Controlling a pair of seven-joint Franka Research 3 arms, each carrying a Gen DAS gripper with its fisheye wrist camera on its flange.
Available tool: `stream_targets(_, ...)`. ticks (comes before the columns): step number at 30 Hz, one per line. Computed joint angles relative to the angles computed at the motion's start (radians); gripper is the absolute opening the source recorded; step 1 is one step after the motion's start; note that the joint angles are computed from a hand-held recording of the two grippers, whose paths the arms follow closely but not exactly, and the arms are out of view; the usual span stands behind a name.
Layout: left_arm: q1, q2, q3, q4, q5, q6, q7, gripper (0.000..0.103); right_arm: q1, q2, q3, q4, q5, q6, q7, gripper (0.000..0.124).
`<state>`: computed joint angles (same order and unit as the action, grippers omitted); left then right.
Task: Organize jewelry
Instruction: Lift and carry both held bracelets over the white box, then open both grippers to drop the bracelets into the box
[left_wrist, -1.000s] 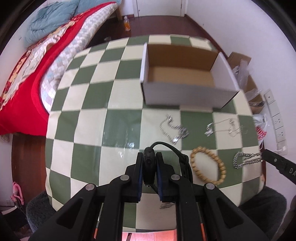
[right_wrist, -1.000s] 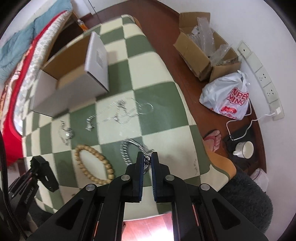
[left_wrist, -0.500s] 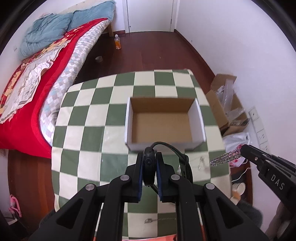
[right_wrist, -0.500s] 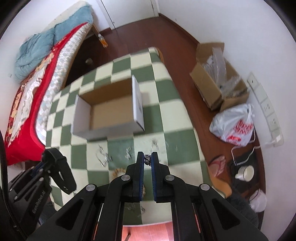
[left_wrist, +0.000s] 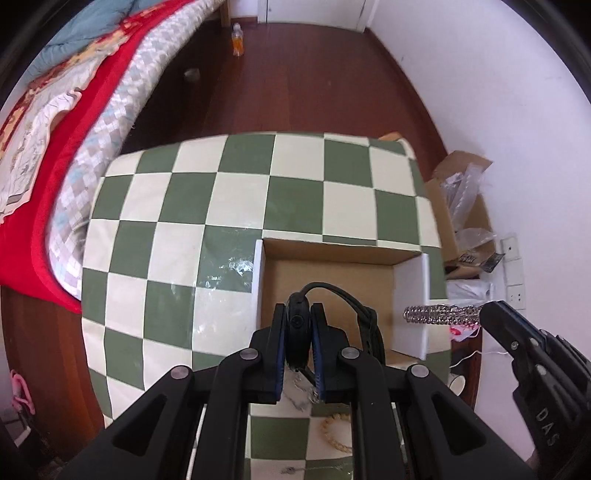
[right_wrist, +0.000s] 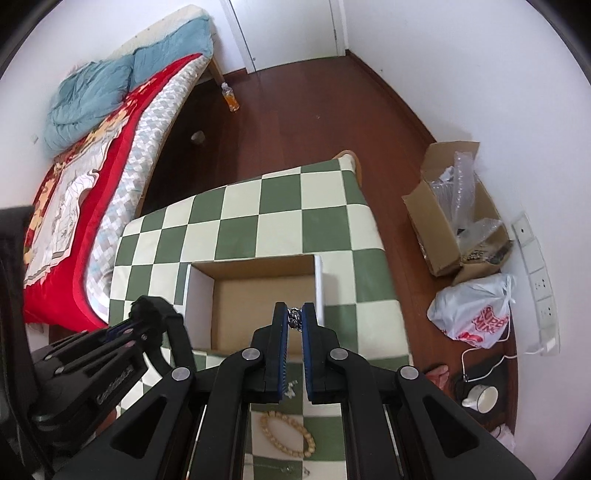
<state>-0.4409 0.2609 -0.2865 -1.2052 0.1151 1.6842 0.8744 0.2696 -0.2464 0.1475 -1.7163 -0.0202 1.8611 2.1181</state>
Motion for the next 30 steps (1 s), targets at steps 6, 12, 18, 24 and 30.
stream_targets(6, -0.002, 0.112, 0.01, 0.105, -0.004, -0.076, 0.033, 0.01, 0.012, 0.126, -0.012, 0.046, 0.0, -0.019, -0.019, 0.008)
stream_targets(12, -0.006, 0.197, 0.017, 0.196, -0.027, -0.132, 0.064, 0.01, 0.029, 0.202, -0.037, 0.043, 0.004, -0.04, -0.04, 0.008)
stream_targets(18, -0.022, 0.26, 0.037, 0.313, -0.017, -0.199, 0.059, 0.014, 0.04, 0.255, -0.053, 0.083, 0.013, -0.076, -0.072, 0.008)
stream_targets(24, -0.046, 0.226, 0.067, 0.306, 0.067, -0.181, 0.042, 0.081, 0.042, 0.282, -0.067, 0.138, 0.036, -0.145, -0.083, 0.036)
stream_targets(30, -0.038, 0.109, 0.061, 0.141, 0.124, -0.118, 0.022, 0.101, 0.057, 0.263, -0.058, 0.15, -0.02, -0.204, -0.079, 0.085)
